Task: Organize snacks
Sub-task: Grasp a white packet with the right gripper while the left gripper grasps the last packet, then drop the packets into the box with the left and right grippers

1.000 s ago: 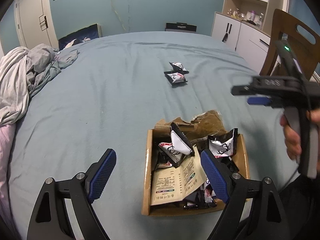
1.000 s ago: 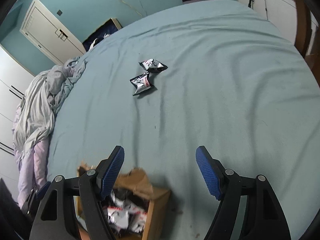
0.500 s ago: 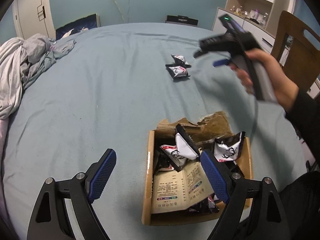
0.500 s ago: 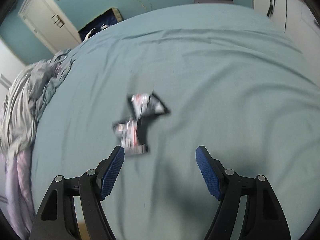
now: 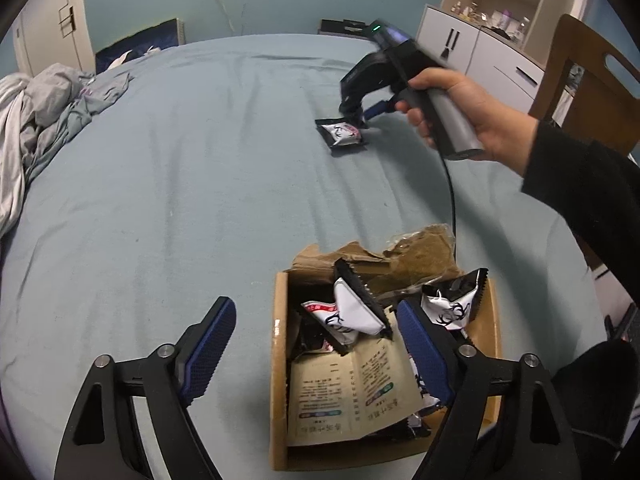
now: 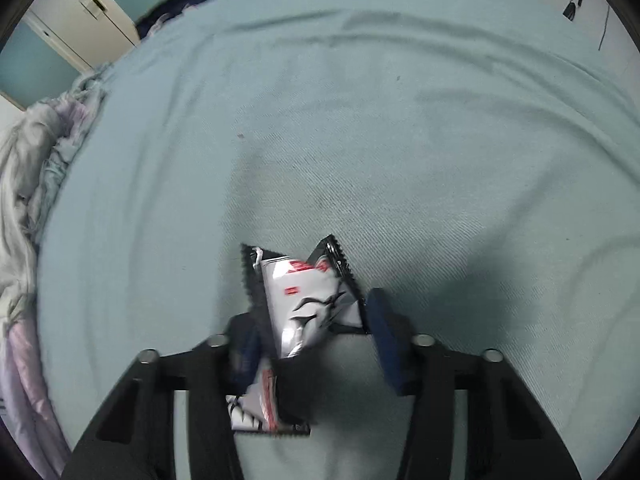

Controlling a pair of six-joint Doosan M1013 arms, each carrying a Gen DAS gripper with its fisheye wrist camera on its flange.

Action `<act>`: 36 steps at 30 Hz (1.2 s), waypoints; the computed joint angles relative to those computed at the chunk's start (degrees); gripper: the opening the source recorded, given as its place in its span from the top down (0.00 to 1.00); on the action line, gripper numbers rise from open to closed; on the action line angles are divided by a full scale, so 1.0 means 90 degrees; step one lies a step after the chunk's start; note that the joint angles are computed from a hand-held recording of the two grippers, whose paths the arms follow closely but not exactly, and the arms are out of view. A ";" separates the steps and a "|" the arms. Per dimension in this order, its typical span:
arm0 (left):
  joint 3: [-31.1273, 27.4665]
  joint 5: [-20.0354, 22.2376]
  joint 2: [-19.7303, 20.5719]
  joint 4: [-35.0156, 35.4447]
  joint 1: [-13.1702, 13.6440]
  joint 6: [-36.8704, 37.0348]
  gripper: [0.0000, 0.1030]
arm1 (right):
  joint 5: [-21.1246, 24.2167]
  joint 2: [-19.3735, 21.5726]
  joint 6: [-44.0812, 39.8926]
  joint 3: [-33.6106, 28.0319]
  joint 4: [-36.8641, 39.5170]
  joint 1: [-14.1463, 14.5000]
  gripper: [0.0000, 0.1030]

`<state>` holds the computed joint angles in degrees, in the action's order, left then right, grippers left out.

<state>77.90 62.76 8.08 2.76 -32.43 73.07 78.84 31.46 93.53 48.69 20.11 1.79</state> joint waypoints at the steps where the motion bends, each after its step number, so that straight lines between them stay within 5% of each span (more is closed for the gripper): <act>1: -0.0027 0.0010 0.0012 0.0019 -0.0005 0.0014 0.22 | -0.0234 -0.0174 0.0044 0.0232 0.0262 -0.0105 0.65; 7: -0.0886 0.0355 0.0471 -0.0017 0.0043 -0.0199 0.21 | -0.1076 -0.1527 0.0022 0.1656 0.1113 -0.0557 0.65; 10: -0.1761 0.0611 0.1009 0.0126 0.0027 -0.0284 0.16 | -0.1185 -0.2426 -0.0171 0.2755 0.2321 -0.0953 0.65; 14: -0.3101 0.1334 0.1980 0.0220 -0.0024 -0.0035 0.06 | -0.1536 -0.3483 -0.0352 0.4003 0.2843 -0.1337 0.65; 19: -0.4432 0.2424 0.3057 0.0403 -0.0050 0.0111 0.06 | -0.2032 -0.4445 -0.0377 0.5123 0.1901 -0.1538 0.65; 21: -0.4875 0.2678 0.3424 0.0325 0.0003 -0.0152 0.06 | -0.1780 -0.4418 -0.0373 0.5237 0.2037 -0.1605 0.65; 23: -0.5198 0.2845 0.3715 -0.0059 0.0115 -0.0644 0.09 | -0.0911 -0.4016 -0.0645 0.5236 0.3150 -0.1831 0.65; 27: -0.5739 0.3197 0.4195 -0.0478 0.0241 -0.1128 0.13 | -0.0918 -0.3602 -0.0456 0.5061 0.3051 -0.1664 0.65; 29: -0.6000 0.3493 0.4415 -0.0515 0.0263 -0.1173 0.22 | -0.1081 -0.3533 -0.0507 0.4979 0.2864 -0.1560 0.65; 31: -0.6136 0.3797 0.4528 -0.0289 0.0227 -0.1078 0.42 | -0.1234 -0.3469 -0.0528 0.4931 0.2674 -0.1454 0.65; 35: -0.5450 0.3323 0.4046 0.0010 0.0163 -0.0748 0.74 | -0.1324 -0.3453 -0.0183 0.4918 0.2540 -0.1360 0.65; 36: -0.5253 0.3212 0.3890 0.0048 0.0154 -0.0708 0.73 | -0.1340 -0.3460 -0.0158 0.4933 0.2553 -0.1388 0.65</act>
